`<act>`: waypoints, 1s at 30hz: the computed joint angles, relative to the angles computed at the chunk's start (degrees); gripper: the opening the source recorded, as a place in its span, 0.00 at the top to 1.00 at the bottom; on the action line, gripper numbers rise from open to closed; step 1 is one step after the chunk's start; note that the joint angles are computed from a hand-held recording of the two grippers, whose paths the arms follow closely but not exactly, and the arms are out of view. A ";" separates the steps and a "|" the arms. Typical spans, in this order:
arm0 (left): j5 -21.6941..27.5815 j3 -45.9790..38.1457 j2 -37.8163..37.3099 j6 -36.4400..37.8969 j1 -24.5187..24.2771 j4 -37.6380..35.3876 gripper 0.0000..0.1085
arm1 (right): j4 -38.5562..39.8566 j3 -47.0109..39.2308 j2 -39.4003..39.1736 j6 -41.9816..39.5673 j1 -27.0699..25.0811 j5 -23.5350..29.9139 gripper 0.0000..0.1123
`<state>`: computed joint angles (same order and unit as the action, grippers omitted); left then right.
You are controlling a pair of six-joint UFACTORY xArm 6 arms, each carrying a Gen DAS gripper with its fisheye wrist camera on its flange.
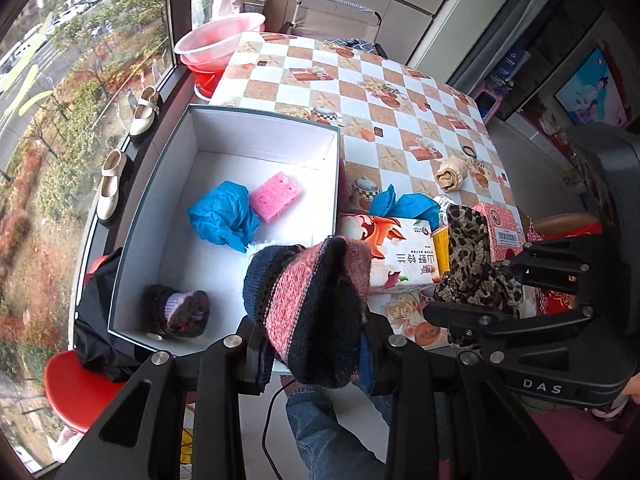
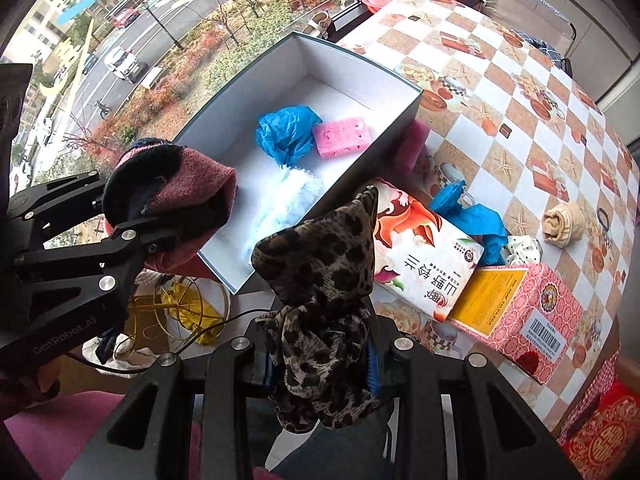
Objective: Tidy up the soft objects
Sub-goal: 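Lift the knit hat and leopard scarf and carry both over the white box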
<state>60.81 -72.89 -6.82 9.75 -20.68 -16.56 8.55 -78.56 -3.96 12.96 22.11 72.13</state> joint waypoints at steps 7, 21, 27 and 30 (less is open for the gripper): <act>-0.77 1.00 -0.33 -2.14 1.66 0.78 0.67 | -0.05 -3.51 2.77 -2.03 0.71 0.53 0.70; -1.36 1.38 0.43 -8.02 3.31 5.34 0.67 | 2.37 -7.83 6.80 -4.76 0.28 0.95 0.70; -1.10 0.72 2.30 -10.71 3.86 7.11 0.67 | 3.27 -11.40 10.15 -5.65 0.02 1.42 0.70; -1.08 0.10 3.27 -11.43 4.33 7.26 0.67 | 3.85 -13.54 12.04 -6.14 -0.16 1.62 0.70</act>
<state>59.74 -72.79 -3.55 -1.67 -16.35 -9.30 12.40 -92.10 8.08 6.82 21.95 73.75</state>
